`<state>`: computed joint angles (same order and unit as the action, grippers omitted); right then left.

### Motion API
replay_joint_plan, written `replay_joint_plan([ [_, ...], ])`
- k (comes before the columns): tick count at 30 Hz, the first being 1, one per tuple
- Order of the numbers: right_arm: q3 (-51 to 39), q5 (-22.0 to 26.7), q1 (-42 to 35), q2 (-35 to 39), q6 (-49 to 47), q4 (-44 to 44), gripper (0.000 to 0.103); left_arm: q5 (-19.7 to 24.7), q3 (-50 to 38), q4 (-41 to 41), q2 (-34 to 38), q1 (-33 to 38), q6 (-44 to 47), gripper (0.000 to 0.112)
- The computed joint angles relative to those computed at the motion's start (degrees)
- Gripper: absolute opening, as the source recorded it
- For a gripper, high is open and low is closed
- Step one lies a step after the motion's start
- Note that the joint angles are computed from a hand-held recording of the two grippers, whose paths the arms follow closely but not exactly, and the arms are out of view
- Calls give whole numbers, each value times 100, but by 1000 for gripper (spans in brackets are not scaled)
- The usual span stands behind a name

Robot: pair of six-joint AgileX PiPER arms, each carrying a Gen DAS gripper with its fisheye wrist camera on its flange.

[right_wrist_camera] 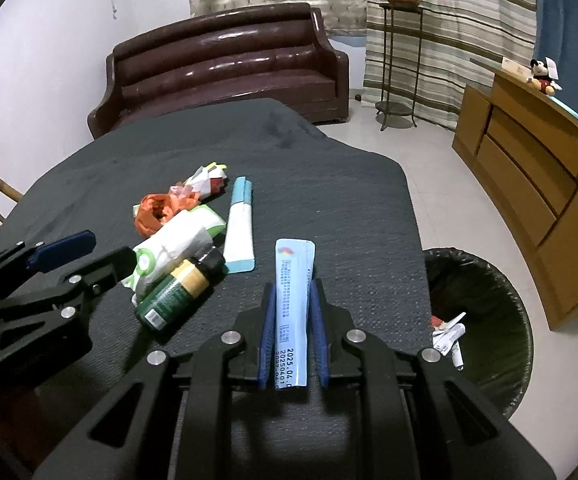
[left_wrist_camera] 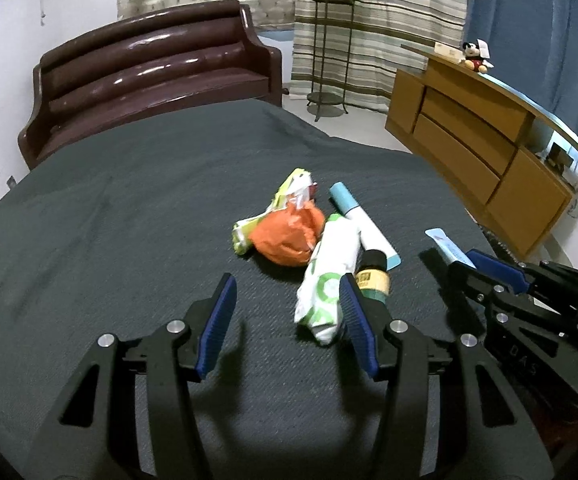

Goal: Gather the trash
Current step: 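Grasp the blue-and-white printed tube with the right gripper and lift it, then grasp the white green-printed packet with the left gripper and lift it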

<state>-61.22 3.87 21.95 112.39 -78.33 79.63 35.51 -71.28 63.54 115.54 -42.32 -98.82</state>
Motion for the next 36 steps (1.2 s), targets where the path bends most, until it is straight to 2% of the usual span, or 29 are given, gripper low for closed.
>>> replay_joint_plan([
  [7, 55, 139, -129, 19, -1234, 1220, 18, -195, -329, -288, 254, 153, 508, 52],
  [11, -15, 222, -203, 87, -1029, 1007, 18, -329, -458, -404, 350, 246, 766, 52],
  [14, -29, 264, -237, 101, -879, 838, 18, -441, -501, -425, 382, 280, 863, 47],
  [19, -47, 338, -299, 125, -764, 711, 18, -896, -305, -243, 304, 343, 764, 28],
  [28, 41, 371, -315, 69, -930, 872, 18, -833, 109, 37, 59, 183, 275, 27],
  [36, 249, 358, -239, -47, -1538, 1491, 18, -634, 653, 343, -291, -8, -470, 28],
])
